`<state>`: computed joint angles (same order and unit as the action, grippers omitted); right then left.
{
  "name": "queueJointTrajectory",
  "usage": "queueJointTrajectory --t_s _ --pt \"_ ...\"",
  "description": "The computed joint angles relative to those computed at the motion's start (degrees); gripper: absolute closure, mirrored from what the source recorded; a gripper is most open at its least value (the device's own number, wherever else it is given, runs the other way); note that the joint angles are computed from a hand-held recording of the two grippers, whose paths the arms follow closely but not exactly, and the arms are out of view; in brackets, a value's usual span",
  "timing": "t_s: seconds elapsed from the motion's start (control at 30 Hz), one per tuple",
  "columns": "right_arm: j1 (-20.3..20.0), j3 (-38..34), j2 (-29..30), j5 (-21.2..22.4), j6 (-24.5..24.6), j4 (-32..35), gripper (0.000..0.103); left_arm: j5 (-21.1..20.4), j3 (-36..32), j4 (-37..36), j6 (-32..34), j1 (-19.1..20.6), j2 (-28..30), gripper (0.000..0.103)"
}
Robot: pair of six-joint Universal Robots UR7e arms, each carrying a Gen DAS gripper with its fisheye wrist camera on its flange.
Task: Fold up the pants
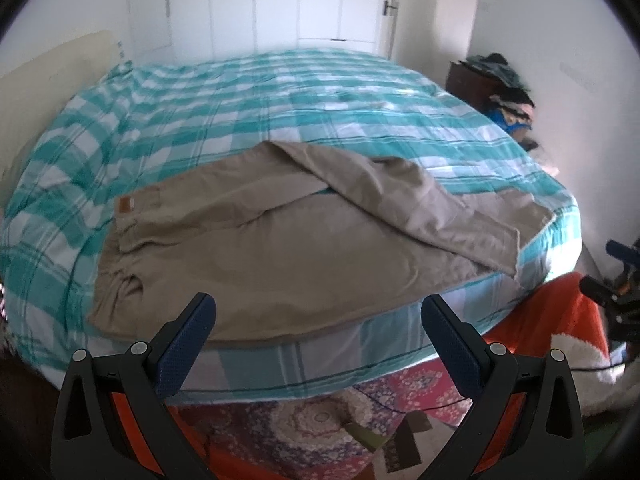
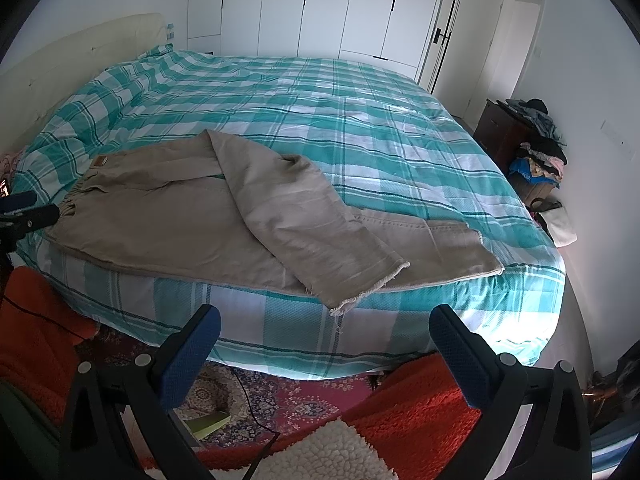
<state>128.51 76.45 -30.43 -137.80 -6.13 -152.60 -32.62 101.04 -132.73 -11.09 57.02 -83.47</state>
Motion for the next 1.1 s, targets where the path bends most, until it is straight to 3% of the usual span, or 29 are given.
queueJointTrajectory --t_s 0.13,0.23,0.43,0.7,0.87,1.1 --pt "0.03 0.30 -0.07 0.01 -0.05 -0.28 0.000 2.26 -0.75 0.81 -1.04 -0.33 0.39 0.001" --pt "0.04 0.32 -0.07 0.09 -0.01 -0.29 0.000 1.49 -2.03 4.36 -3.92 0.15 0.57 0.001" --pt "0.05 2.09 -0.73 1.98 -1.15 -3.82 0.000 7.25 -4.95 16.55 -15.02 0.41 2.15 0.001" --pt "-1.53 0.30 0.40 3.44 -7.23 -10.32 0.000 5.26 -4.15 18.44 -18.64 0.83 1.45 0.001" --pt "-2.49 -3.19 2.32 6.18 -3.80 -4.96 0.000 4.98 -2.70 15.27 -12.23 0.05 2.50 0.001" --pt "-1.43 -4.47 5.18 10.70 -5.83 -6.20 0.000 1.69 -5.70 20.76 -14.20 0.74 4.59 0.001"
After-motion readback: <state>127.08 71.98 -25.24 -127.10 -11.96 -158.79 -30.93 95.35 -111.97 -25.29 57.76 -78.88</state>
